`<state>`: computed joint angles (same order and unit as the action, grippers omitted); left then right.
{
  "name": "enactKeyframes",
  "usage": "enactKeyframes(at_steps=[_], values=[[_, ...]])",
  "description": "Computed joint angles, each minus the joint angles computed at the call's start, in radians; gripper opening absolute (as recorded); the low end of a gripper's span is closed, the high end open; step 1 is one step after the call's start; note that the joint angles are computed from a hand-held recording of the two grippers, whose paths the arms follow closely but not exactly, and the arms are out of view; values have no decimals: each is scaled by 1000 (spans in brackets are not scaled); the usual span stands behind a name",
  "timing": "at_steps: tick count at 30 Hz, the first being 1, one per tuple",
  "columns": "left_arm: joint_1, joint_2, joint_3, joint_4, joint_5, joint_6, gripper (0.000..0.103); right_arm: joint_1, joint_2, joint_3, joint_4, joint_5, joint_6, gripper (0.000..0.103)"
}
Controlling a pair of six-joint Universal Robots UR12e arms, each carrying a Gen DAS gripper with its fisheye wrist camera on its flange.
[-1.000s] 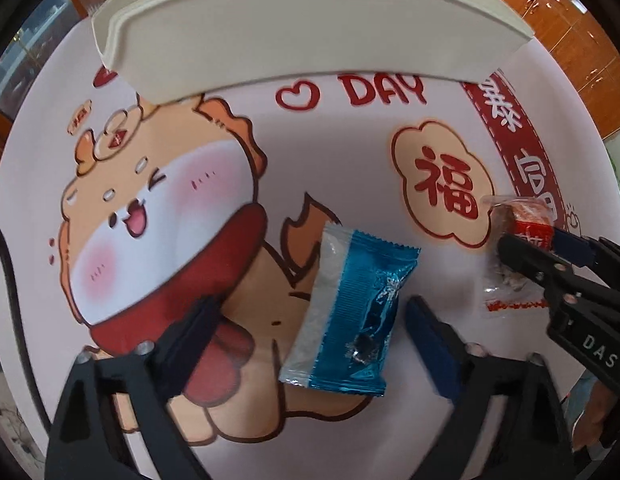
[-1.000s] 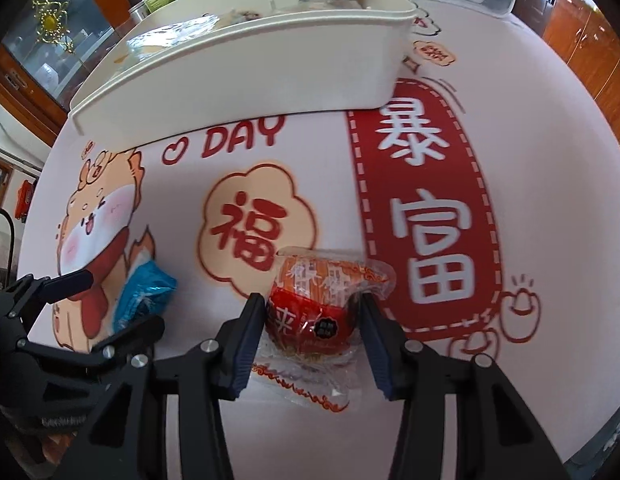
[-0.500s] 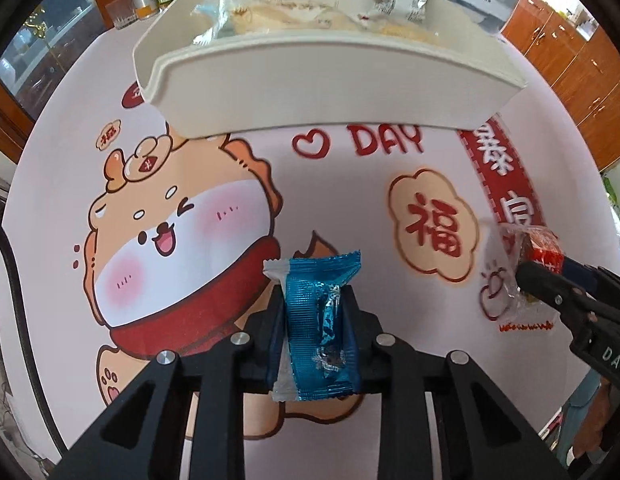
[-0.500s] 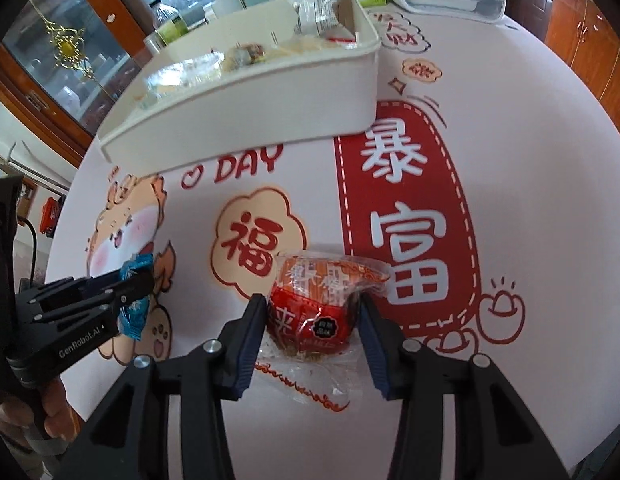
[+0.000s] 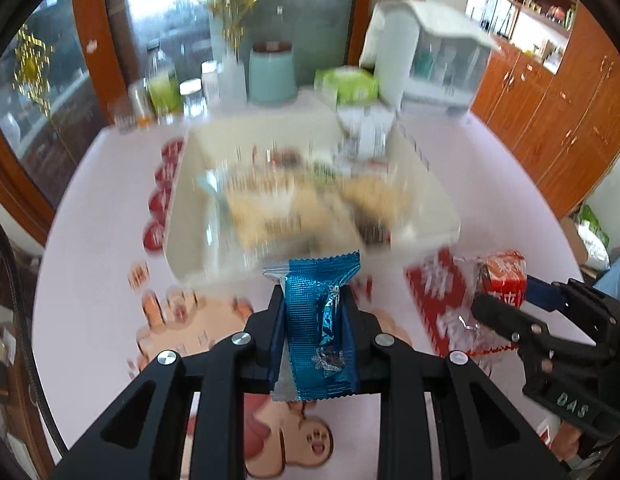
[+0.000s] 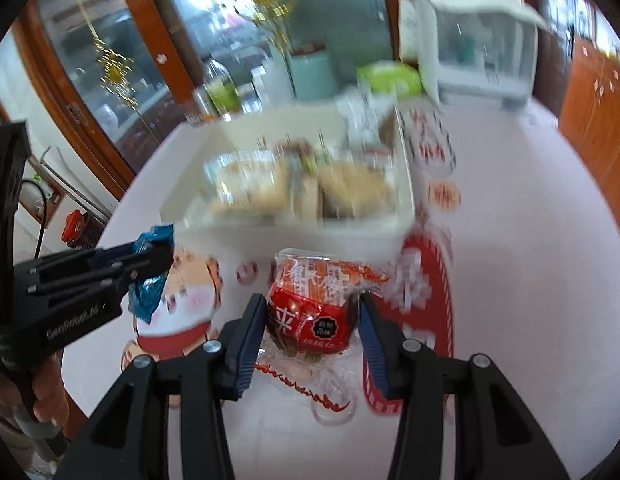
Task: Organize snacks
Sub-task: 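Carry both held snacks into the white tray and open both tools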
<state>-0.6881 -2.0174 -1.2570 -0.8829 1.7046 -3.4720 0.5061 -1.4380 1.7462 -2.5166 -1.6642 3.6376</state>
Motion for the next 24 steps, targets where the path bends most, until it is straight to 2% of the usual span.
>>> enactKeyframes(at_steps=[7, 11, 18, 19, 21, 22, 23, 24], values=[[7, -65, 178, 29, 67, 54, 23, -6, 39, -117, -68, -105, -116, 47], [6, -114, 286, 29, 120, 102, 23, -13, 77, -194, -67, -154, -159, 47], [11, -211, 456, -65, 214, 104, 24, -35, 138, -297, -21, -181, -191, 48], [13, -220, 468, -78, 219, 100, 29, -39, 147, -311, -4, -186, -186, 49], [19, -237, 497, -118, 213, 85, 58, -47, 164, -333, 32, -185, -175, 51], [20, -240, 497, -122, 218, 76, 79, -51, 170, -341, 46, -178, -170, 51], [20, -240, 490, -109, 235, 66, 87, -55, 174, -344, 53, -169, -169, 51], [19, -236, 477, -96, 245, 64, 88, -57, 178, -347, 58, -163, -168, 51]])
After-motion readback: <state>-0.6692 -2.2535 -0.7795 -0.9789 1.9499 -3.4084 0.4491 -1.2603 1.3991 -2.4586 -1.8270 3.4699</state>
